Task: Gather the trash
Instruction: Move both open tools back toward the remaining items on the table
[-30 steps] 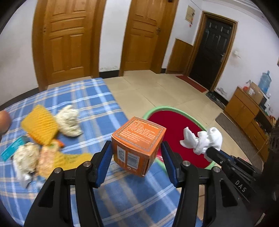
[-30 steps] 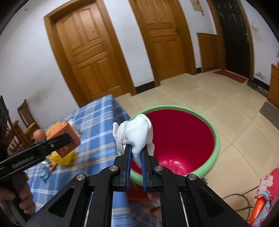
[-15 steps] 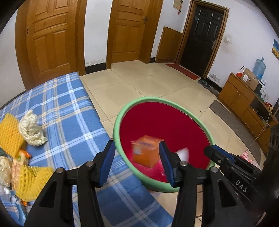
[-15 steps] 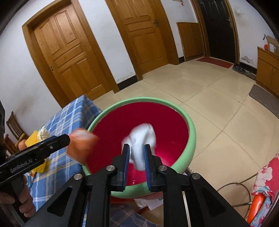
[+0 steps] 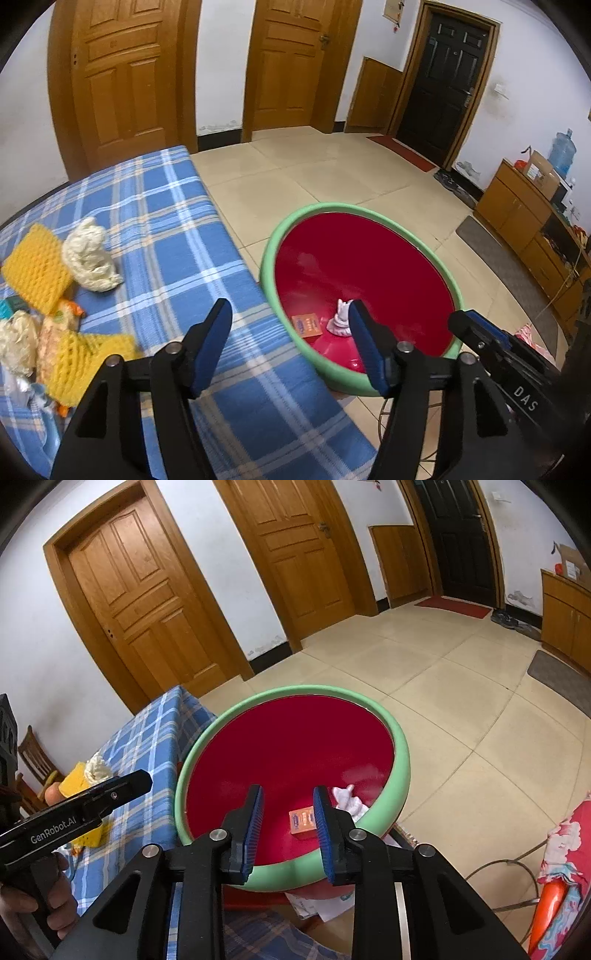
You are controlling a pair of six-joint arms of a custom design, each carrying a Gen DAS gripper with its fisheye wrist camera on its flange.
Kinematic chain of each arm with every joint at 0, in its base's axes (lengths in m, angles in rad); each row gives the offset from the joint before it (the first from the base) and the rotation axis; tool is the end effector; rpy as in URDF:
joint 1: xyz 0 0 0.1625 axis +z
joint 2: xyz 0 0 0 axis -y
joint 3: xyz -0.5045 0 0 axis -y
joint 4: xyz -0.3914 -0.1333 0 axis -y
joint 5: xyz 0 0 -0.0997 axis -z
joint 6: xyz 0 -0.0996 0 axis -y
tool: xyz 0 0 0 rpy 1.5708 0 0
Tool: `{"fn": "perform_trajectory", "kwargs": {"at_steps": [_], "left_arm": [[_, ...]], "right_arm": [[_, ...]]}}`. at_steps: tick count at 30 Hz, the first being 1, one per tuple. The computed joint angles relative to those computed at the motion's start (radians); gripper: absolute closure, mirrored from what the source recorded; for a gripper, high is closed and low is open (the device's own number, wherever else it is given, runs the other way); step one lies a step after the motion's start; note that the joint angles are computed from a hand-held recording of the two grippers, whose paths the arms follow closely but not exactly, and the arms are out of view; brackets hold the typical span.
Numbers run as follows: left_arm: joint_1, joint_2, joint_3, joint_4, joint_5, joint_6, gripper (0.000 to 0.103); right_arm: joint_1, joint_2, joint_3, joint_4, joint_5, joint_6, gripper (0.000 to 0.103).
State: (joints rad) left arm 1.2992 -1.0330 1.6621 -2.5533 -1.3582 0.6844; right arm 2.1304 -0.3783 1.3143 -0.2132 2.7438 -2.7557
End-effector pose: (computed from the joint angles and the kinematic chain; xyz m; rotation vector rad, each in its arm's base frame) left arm -0.0397 -0.7178 0.3086 1.2545 2.5387 -0.4329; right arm 0.3876 -0.5406 -0.0666 -0.4288 -2.0670 1.4244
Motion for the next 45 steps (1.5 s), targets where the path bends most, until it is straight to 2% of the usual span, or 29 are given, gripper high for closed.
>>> {"fn": "perform_trajectory", "kwargs": {"at_steps": [3, 8, 18, 38, 45], "left_arm": [[0.004, -0.015, 0.003, -0.009, 0.001, -0.007, 0.032], [0.019, -0.036, -0.005, -0.021, 0.002, -0.003, 0.031], [0.053, -0.065, -0.035, -0.032, 0.007, -0.027, 0.031], [0.155, -0.06, -0.174, -0.048, 0.065, -0.113, 0.031], [0.191, -0.035, -0.236, -0.049, 0.112, -0.137, 0.031]], "right_arm": [[0.008, 0.003, -0.007, -0.004, 0.005, -0.003, 0.06], [0.024, 0.013, -0.029, -0.014, 0.011, -0.029, 0.051], [0.04, 0.058, -0.122, 0.048, -0.024, -0.046, 0.045], [0.053, 0.192, -0.396, 0.242, -0.13, -0.11, 0.044], [0.047, 0.243, -0.505, 0.337, -0.162, -0.108, 0.043]]}}
